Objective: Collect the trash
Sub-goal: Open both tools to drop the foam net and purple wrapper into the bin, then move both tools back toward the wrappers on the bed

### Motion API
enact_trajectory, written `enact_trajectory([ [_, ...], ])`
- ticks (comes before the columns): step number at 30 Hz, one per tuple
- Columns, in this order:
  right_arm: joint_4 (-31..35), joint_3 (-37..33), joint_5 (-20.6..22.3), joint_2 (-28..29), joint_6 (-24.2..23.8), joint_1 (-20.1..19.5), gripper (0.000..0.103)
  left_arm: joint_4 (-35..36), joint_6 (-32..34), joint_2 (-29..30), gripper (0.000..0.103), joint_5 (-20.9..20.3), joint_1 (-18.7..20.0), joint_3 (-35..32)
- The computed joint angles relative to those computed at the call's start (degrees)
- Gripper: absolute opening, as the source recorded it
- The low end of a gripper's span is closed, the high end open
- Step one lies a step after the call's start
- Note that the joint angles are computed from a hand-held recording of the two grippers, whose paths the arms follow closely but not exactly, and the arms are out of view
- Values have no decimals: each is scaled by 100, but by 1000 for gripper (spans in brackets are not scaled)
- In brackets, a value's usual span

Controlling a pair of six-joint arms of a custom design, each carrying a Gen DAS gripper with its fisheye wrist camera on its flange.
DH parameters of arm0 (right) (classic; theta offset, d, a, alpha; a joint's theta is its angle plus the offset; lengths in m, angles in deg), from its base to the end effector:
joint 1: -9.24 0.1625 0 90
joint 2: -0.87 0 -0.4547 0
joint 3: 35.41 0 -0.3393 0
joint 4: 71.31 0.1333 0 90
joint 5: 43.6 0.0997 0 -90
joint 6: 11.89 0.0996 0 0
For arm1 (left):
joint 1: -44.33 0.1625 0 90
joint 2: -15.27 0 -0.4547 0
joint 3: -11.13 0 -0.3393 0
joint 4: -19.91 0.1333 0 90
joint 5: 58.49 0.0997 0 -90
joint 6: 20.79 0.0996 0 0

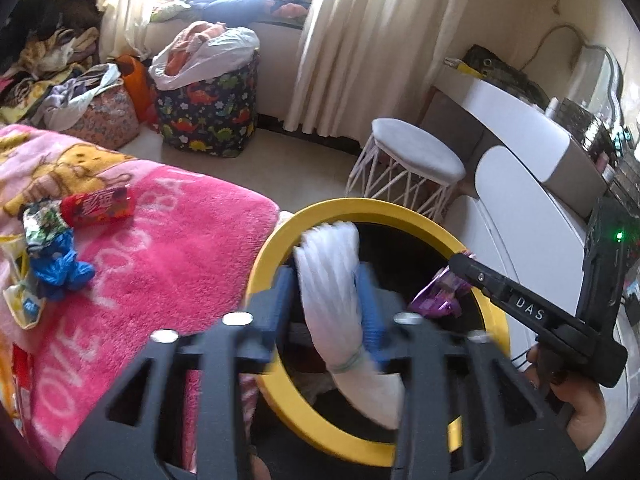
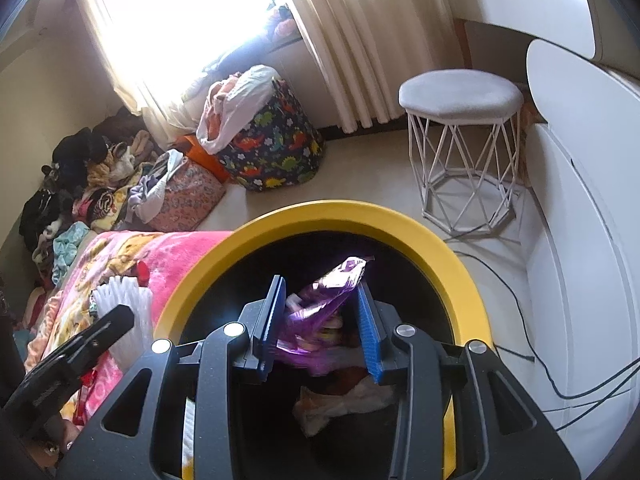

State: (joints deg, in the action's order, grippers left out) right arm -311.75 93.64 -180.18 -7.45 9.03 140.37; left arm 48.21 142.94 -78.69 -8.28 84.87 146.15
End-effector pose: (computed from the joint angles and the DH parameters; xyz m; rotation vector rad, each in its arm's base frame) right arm 0.3071 -0.2590 -0.0734 0.1560 -2.4848 1.1111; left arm 0.0079 -0.2525 0.2865 0.5784 2.5409 -0.9084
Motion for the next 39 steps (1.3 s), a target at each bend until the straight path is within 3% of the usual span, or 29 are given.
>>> enact_trajectory([
  [3, 108, -19, 26, 18, 13, -23, 46, 94, -143, -215, 62, -145, -116, 75],
  [5, 167, -49, 37, 23, 0, -12, 48, 169, -267, -347, 74, -241, -235, 127],
  [8, 182, -107, 14, 43, -55, 46, 53, 373, -489, -557, 84, -430, -430, 179],
  [13, -34, -198, 66, 91, -276, 157, 59, 992, -1123, -924, 91, -929, -968, 331],
  [19, -25, -451, 156, 134, -484, 385, 64, 1778, -1625, -1361, 92, -1352, -1233, 289],
  [23, 250, -692, 321, 140, -434, 509, 65, 1886, -1096, -1679, 92, -1398, -846, -97],
  [26, 513, -889, 480, 149, -498, 616, 65, 1605, -397, -1763, 92, -1426, -310, -428],
  [28, 732, -1018, 558, 147, -604, 703, 66, 1242, 214, -1827, 92, -1260, 240, -699],
  [34, 1352, -1497, 703, 167, -917, 873, 68, 760, 1195, -1931, 92, -558, 1489, -1234],
  [39, 1803, -1872, 858, 227, -947, 885, 68, 563, 1922, -1938, 92, -228, 2160, -1621],
])
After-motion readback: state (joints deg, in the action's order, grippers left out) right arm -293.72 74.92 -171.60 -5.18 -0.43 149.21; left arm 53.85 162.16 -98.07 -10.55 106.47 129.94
